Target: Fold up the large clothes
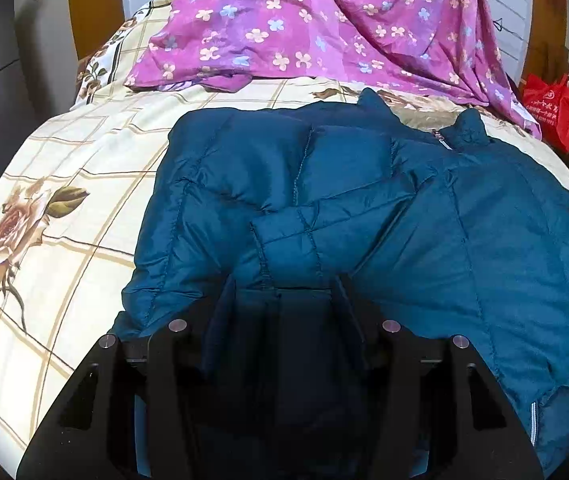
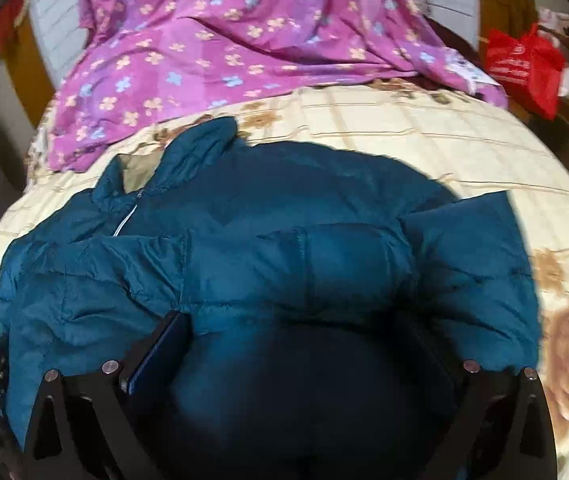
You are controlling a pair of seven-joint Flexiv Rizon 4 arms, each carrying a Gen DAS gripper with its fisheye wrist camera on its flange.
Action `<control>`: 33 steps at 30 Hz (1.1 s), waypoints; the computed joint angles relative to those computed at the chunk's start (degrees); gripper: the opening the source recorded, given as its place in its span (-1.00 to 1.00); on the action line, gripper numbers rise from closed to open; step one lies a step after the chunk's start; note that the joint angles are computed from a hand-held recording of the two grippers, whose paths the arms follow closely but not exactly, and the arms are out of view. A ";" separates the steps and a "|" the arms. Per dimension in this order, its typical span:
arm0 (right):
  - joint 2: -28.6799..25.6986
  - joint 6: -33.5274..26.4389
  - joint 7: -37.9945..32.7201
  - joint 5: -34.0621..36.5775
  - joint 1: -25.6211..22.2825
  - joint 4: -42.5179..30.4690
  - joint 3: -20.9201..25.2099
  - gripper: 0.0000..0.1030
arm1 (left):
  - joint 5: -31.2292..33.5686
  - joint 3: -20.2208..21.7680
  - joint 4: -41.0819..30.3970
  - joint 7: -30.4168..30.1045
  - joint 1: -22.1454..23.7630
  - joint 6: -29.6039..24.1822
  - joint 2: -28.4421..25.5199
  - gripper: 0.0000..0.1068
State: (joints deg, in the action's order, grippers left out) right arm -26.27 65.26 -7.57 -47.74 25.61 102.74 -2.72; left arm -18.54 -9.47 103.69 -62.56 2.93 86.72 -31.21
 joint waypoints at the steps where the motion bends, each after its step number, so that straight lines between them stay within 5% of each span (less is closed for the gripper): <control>1: 1.35 -2.59 2.17 -1.92 1.66 0.25 -1.03 0.96 | 0.15 0.44 -0.12 -0.24 -0.33 -0.09 -0.04 -0.03; 5: 5.88 0.96 20.44 -23.71 5.06 3.55 -4.86 0.97 | 0.71 1.37 -0.51 -0.88 -1.03 -0.27 -0.22 -0.03; 7: 5.15 4.10 24.51 -28.76 4.73 2.75 -3.78 0.97 | 0.78 1.24 -0.50 -0.91 -0.90 -0.25 -0.23 -0.03; 11: -1.65 -0.65 14.98 -19.18 4.13 -0.31 1.77 1.00 | 0.60 0.50 -0.32 -0.72 -0.29 -0.08 -0.26 -0.03; 23: -2.04 0.51 17.25 -21.35 4.34 0.61 0.58 1.00 | 1.08 1.54 -0.66 -1.20 -0.90 -0.55 -0.39 -0.02; 25: -1.71 -2.15 11.74 -16.03 4.11 -0.05 2.80 1.00 | 4.34 4.02 -1.05 -3.86 -1.95 -3.78 1.34 -0.03; 27: 0.60 -6.30 9.21 -11.44 5.25 0.39 4.22 0.98 | -1.21 0.88 2.59 2.49 0.61 -4.26 5.45 -0.03; 30: 6.78 -7.81 13.86 -15.94 7.12 4.92 4.51 0.98 | -7.70 -9.21 10.49 12.65 9.71 -0.68 12.08 -0.01; 33: 12.00 -12.86 13.59 -14.59 7.96 8.92 9.16 0.98 | -11.19 -10.46 18.30 19.78 12.54 1.93 18.68 0.21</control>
State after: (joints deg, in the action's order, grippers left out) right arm -14.26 52.40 6.02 -62.33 33.57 111.66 6.44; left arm -29.73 -19.94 122.00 -42.78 15.47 88.65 -12.52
